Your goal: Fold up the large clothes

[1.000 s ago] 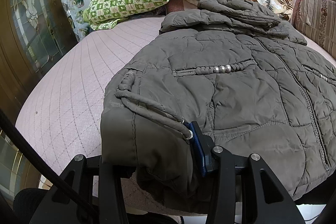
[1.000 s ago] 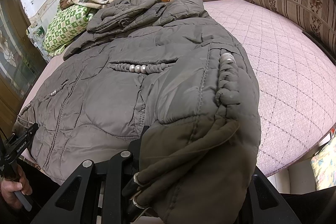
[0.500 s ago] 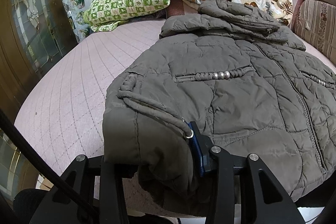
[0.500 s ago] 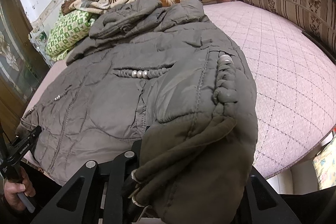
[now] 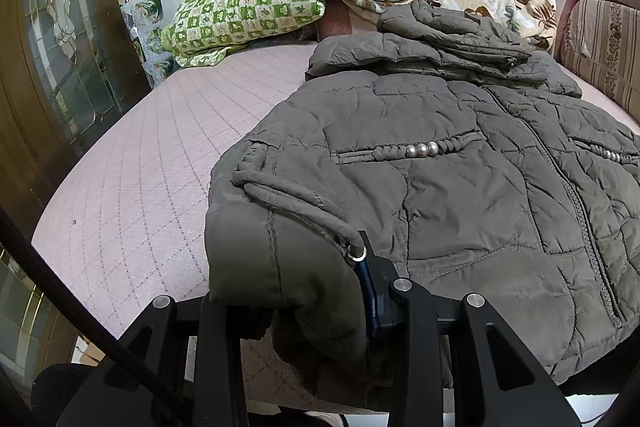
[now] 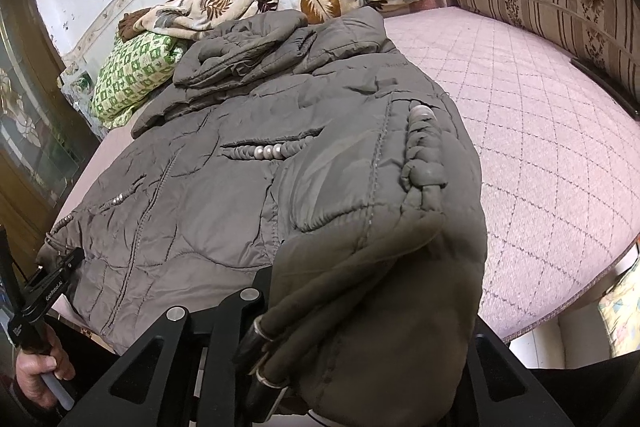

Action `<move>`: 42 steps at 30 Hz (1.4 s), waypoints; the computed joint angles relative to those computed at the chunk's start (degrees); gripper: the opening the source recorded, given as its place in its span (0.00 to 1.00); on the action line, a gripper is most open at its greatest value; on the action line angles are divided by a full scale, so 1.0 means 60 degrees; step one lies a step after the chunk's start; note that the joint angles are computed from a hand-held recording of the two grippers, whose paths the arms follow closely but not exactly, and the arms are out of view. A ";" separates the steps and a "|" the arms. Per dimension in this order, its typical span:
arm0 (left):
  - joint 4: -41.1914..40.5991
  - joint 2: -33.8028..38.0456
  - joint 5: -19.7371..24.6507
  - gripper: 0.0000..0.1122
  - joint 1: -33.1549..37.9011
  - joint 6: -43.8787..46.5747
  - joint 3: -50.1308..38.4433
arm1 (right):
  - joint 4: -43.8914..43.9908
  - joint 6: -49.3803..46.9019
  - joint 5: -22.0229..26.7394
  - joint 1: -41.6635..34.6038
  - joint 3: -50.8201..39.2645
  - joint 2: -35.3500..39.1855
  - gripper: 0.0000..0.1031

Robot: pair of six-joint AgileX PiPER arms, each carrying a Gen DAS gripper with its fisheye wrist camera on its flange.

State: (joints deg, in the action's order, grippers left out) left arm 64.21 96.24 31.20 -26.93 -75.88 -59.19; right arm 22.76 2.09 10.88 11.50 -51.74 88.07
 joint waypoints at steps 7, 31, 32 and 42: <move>-0.0019 -0.0012 -0.0041 0.30 0.0024 0.0020 0.0011 | -0.0192 0.0154 0.0006 0.0011 0.0018 -0.0036 0.25; 0.0143 -0.0112 0.0009 0.29 -0.0057 -0.0147 0.0093 | -0.0183 0.0084 0.0053 -0.0060 0.0072 -0.0267 0.25; 0.0181 -0.0151 0.0034 0.29 -0.0105 -0.0200 0.0131 | -0.0339 0.0214 0.0036 -0.0046 0.0095 -0.0335 0.25; 0.0648 -0.1112 0.0332 0.27 -0.0479 -0.0613 0.0488 | -0.1460 0.1194 -0.0294 0.0113 0.0366 -0.1154 0.25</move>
State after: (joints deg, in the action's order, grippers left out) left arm 68.10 89.57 33.19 -29.80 -79.55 -56.26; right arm 14.00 9.25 9.12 12.18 -49.55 81.14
